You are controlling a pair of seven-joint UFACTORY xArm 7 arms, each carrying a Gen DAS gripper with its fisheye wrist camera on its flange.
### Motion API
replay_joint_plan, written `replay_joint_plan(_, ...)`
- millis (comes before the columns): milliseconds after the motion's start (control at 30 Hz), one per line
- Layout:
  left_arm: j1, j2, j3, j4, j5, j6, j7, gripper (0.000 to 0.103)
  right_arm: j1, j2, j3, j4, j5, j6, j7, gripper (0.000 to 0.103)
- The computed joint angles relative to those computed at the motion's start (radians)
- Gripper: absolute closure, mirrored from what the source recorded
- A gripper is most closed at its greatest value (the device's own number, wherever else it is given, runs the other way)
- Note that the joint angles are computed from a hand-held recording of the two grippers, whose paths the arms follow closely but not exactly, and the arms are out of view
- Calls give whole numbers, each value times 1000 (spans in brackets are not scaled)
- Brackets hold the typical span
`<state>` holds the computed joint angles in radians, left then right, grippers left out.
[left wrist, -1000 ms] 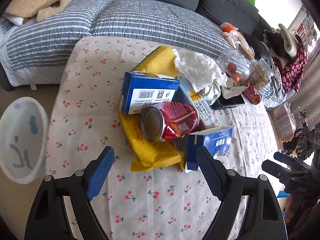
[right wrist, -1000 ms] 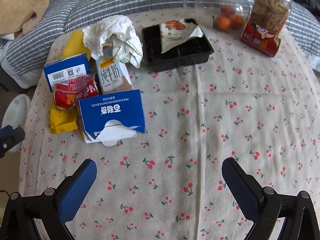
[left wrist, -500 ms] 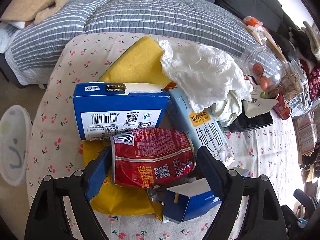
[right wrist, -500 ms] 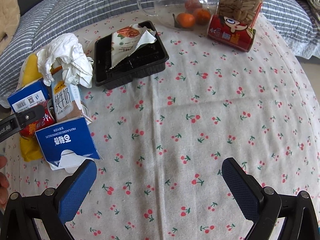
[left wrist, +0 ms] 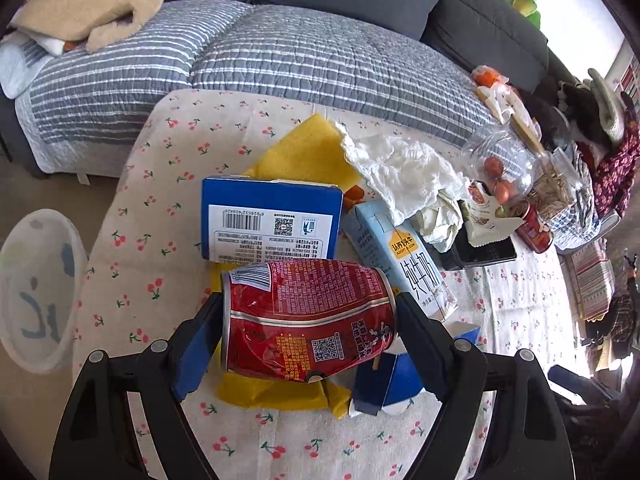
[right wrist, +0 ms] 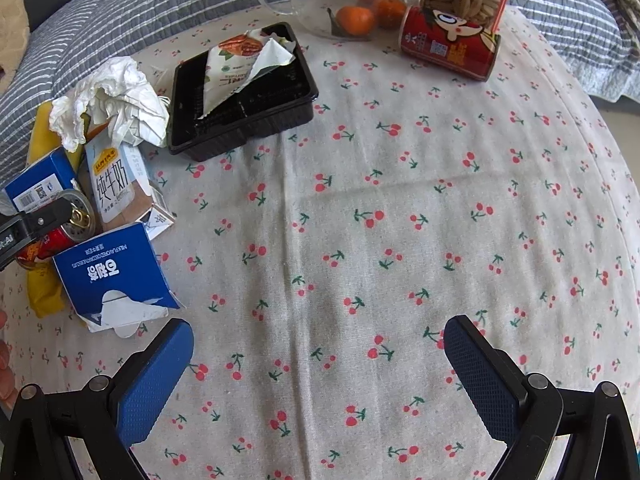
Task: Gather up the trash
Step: 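Lift the red can with the left tool while the right tool grasps the blue biscuit box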
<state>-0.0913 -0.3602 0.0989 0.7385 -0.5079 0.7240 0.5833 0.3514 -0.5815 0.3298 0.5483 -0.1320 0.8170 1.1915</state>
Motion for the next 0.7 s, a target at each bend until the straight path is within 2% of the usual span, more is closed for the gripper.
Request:
replay_joint_plan(167, 39, -56, 72, 3, -13, 94, 77, 17, -4, 110, 5, 61, 11, -96, 29, 0)
replay_joint_plan(300, 87, -62, 111, 16, -10, 141, 121, 17, -3, 208, 8, 112, 1, -215, 70, 0)
replay_joint_plan(400, 123, -54, 131, 31, -8, 156, 159, 17, -1, 304, 17, 177, -39, -262, 91, 0)
replay_joint_plan(500, 156, -38, 142, 46, -2, 170, 186, 17, 20, 408, 22, 269, -112, -247, 91, 0)
replay_joint_plan(633, 194, -19, 149, 64, -1, 186, 213, 17, 55, 508, 28, 375, -281, -144, 182, 0)
replay_joint_plan(700, 208, -12, 150, 69, 0, 192, 224, 17, 74, 530, 1, 385, -287, -145, 185, 0)
